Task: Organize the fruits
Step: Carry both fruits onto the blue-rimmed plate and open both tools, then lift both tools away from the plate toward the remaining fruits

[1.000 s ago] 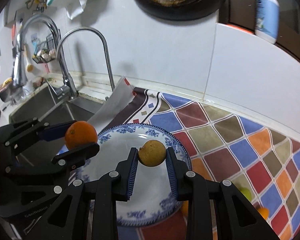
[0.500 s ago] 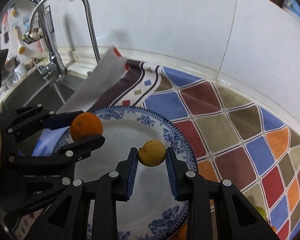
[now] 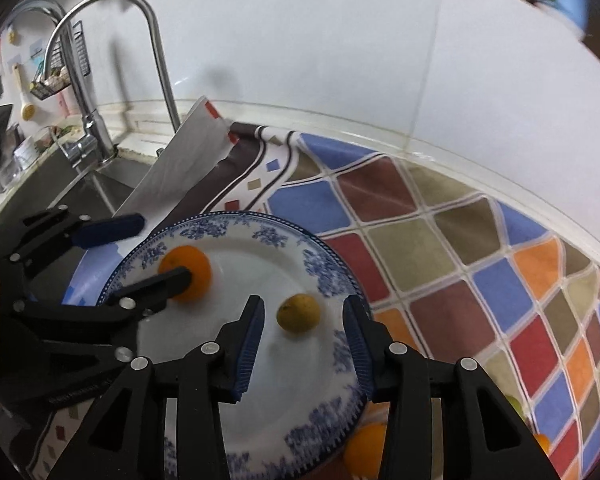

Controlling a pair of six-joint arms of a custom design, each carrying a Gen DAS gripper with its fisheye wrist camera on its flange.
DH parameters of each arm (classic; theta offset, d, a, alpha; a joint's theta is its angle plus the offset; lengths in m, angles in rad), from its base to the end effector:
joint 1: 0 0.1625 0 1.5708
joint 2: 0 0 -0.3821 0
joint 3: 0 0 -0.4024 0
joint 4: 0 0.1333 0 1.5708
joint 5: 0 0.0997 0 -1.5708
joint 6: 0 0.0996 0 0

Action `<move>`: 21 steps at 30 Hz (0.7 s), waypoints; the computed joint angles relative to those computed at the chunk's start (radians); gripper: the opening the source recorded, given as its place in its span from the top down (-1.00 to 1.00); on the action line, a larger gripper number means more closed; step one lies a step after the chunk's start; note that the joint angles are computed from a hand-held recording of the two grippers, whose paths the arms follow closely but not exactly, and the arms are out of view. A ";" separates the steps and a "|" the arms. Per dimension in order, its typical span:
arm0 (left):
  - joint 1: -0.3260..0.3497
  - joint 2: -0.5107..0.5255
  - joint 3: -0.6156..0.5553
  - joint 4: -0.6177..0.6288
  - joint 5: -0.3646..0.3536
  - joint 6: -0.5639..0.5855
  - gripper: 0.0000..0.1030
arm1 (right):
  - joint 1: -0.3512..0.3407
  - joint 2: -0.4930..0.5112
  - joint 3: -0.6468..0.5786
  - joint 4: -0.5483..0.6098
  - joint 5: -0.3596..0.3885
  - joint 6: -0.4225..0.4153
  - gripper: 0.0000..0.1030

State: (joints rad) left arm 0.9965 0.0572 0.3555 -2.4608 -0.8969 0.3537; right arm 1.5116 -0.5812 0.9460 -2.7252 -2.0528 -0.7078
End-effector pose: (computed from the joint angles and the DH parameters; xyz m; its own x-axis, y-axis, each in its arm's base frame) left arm -0.3109 -0.8403 -0.0441 -0.5944 0.4307 -0.6791 0.7338 0.6359 -0.2390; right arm 0.0380 -0.8319 0.2374 -0.6843 -0.1675 0.7097 -0.5308 0.7818 -0.3273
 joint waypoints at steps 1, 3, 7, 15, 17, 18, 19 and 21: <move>-0.003 -0.024 0.043 -0.027 -0.003 -0.003 -0.28 | 0.001 -0.014 0.024 -0.024 -0.001 0.001 0.19; -0.015 -0.093 0.173 -0.109 -0.007 -0.014 -0.36 | 0.005 -0.049 0.086 -0.089 -0.009 0.002 0.16; -0.046 -0.185 0.353 -0.240 0.009 -0.029 -0.50 | 0.015 -0.120 0.209 -0.221 -0.013 0.000 0.04; -0.117 -0.304 0.610 -0.464 0.100 -0.099 -0.74 | 0.019 -0.258 0.424 -0.434 0.035 -0.026 -0.40; -0.132 -0.327 0.661 -0.508 0.105 -0.101 -0.80 | 0.019 -0.289 0.470 -0.472 0.042 -0.041 -0.47; -0.143 -0.336 0.688 -0.538 0.114 -0.093 -0.82 | 0.018 -0.306 0.495 -0.495 0.046 -0.046 -0.47; -0.154 -0.344 0.712 -0.569 0.123 -0.084 -0.83 | 0.018 -0.323 0.520 -0.517 0.049 -0.048 -0.48; -0.170 -0.356 0.751 -0.616 0.131 -0.072 -0.87 | 0.014 -0.356 0.566 -0.547 0.059 -0.042 -0.51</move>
